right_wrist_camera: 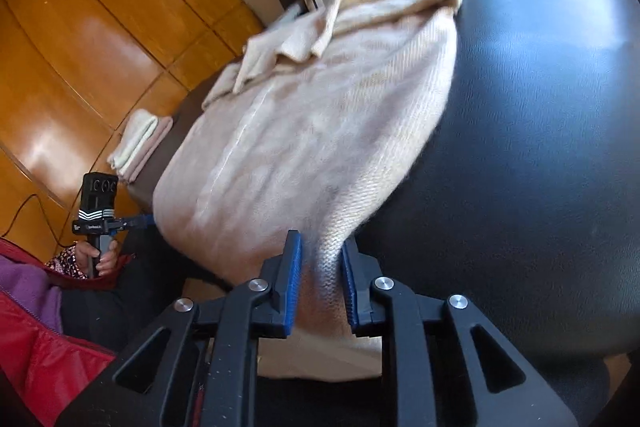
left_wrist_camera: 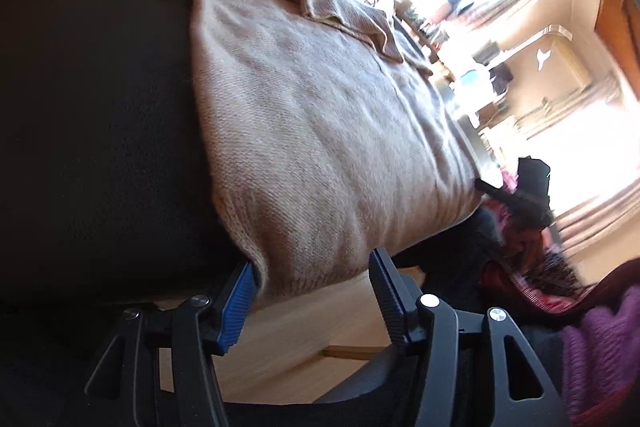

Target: Fold clothes

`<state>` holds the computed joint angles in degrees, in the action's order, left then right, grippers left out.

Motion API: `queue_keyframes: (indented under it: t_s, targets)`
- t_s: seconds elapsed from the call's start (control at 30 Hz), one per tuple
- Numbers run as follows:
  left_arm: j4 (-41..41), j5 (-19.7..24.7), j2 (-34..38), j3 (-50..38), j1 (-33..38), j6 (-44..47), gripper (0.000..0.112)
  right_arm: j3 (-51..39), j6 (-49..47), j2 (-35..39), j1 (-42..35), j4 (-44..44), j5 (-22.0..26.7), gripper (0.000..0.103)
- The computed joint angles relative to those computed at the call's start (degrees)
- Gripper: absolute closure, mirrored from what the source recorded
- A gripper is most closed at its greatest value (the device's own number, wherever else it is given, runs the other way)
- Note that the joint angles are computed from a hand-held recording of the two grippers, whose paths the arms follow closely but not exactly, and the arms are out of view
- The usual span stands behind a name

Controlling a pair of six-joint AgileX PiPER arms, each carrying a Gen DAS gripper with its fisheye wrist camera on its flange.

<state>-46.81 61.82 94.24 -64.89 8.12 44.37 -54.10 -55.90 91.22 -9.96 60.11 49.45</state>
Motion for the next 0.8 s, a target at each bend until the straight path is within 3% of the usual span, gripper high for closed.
queue_keyframes:
  t_s: [0.13,0.27,0.33,0.37,0.4,0.67,0.8]
  targets:
    - [3.7,-0.8,0.3,-1.3,-1.8,0.3,0.056,0.9,-2.6,-1.1,0.3,-2.4,0.7,0.075]
    - [2.8,-0.5,1.2,-1.8,-1.2,-0.9,0.055,2.5,-2.7,-2.3,2.9,-1.4,-4.5,0.076]
    - [4.8,-2.6,0.0,-1.0,-1.9,-2.4,0.065,2.7,-0.6,-2.9,4.2,-2.9,-7.0,0.089]
    - [6.6,-4.1,-0.7,-0.4,-2.1,-3.9,0.089,2.5,0.5,-2.8,4.2,-3.2,-7.1,0.094]
    - [6.0,-3.3,-0.2,-0.9,-1.2,-4.2,0.105,2.2,0.5,-2.0,2.9,-1.5,-5.5,0.095]
    - [-3.0,0.9,-3.2,-0.9,0.2,6.0,0.107,3.0,0.1,-0.9,-2.4,6.9,2.4,0.096]
    - [-9.6,5.9,-5.7,-0.2,4.9,9.3,0.108,3.8,-3.1,-1.5,-5.5,12.5,9.5,0.096]
